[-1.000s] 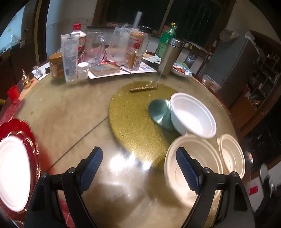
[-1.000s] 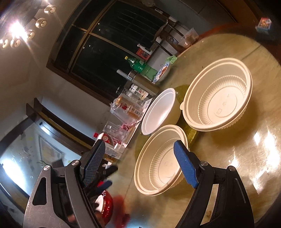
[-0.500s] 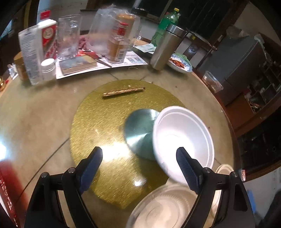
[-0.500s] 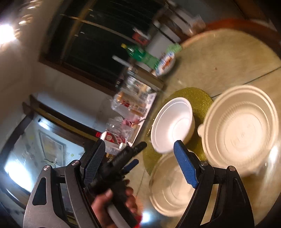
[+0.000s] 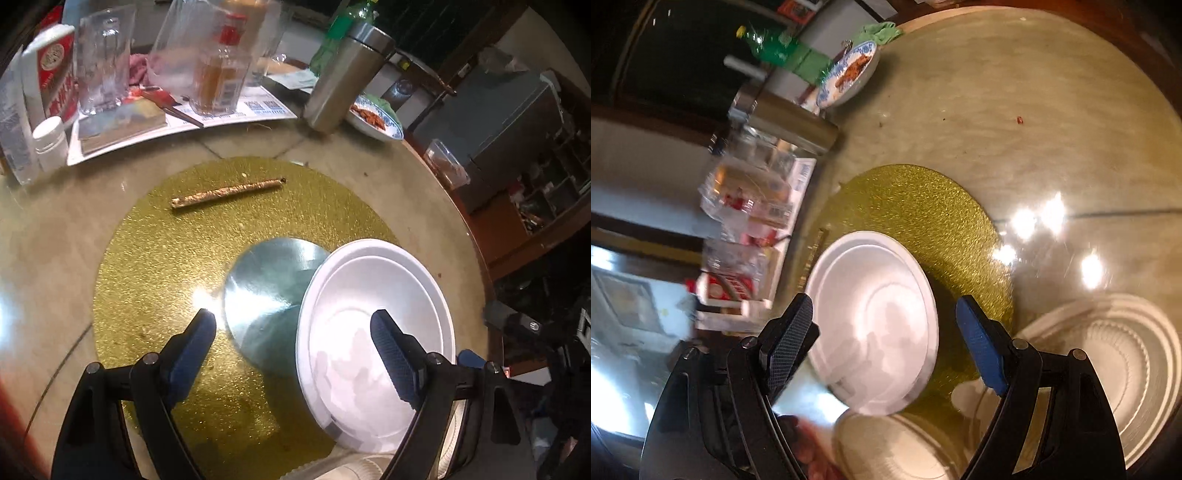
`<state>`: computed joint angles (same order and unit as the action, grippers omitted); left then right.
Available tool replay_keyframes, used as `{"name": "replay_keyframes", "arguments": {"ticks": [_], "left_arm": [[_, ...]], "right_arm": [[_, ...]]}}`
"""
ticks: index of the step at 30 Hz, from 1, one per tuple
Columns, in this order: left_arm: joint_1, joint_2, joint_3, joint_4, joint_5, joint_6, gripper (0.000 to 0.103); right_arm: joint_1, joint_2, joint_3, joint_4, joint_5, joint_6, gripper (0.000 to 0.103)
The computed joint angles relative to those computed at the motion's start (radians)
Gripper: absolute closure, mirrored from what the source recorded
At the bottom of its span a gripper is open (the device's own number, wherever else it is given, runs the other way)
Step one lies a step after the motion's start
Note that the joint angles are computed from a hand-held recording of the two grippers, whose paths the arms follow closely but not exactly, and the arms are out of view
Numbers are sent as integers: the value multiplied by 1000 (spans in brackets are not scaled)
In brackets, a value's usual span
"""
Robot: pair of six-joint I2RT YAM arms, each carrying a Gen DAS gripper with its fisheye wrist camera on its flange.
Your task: Organize plates and bowls
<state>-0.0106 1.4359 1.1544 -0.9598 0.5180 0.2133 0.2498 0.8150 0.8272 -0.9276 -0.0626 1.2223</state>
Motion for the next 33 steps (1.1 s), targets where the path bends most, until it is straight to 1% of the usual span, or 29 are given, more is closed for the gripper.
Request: {"name": "replay_keyframes", "arguments": {"ticks": [4,7,8,9,10,11,12,13,14,15,16,18,19,23,27,30,33], "left_arm": [[5,4,-4,13,22,1,18],[0,3,-15,29,23,3,20],[-2,-3,-26,44,25,6,26],[-5,-3,-29,47,20,13,35],[-10,0,-30,47,13,22,42],[-16,2,-32,50,5,32,55],[-19,4,-34,55,-4,39,66],[-29,5,-42,63,-23,48,70],[-34,10,-45,64,-31,57,80],[-33,17,-44,62,-28,63,91],[-32,21,-42,59,-23,70,93],[-32,15,-43,60,-19,78,96],[-30,9,-41,56,-17,84,96],[-10,-7,-23,33,0,100,96],[21,-63,-2,4,33,119,96],[52,-121,7,-27,62,135,96],[105,-185,10,-71,85,186,96]], "right_arm": [[-27,60,13,-13,-2,-28,22],[5,116,37,-46,25,-37,24],[14,127,42,-49,34,-35,27],[20,129,44,-54,43,-33,29],[30,140,51,-67,59,-29,34],[37,150,58,-79,70,-26,44],[44,165,66,-91,77,-30,50],[49,184,73,-95,84,-32,59],[61,202,82,-106,98,-29,68],[71,221,92,-118,109,-26,73],[80,232,97,-127,115,-23,81],[107,247,103,-132,133,-7,87],[124,260,111,-138,141,1,92],[187,274,155,-170,205,47,93],[234,260,210,-209,253,72,93],[300,231,256,-256,305,121,93],[409,207,305,-313,376,200,93]]}}
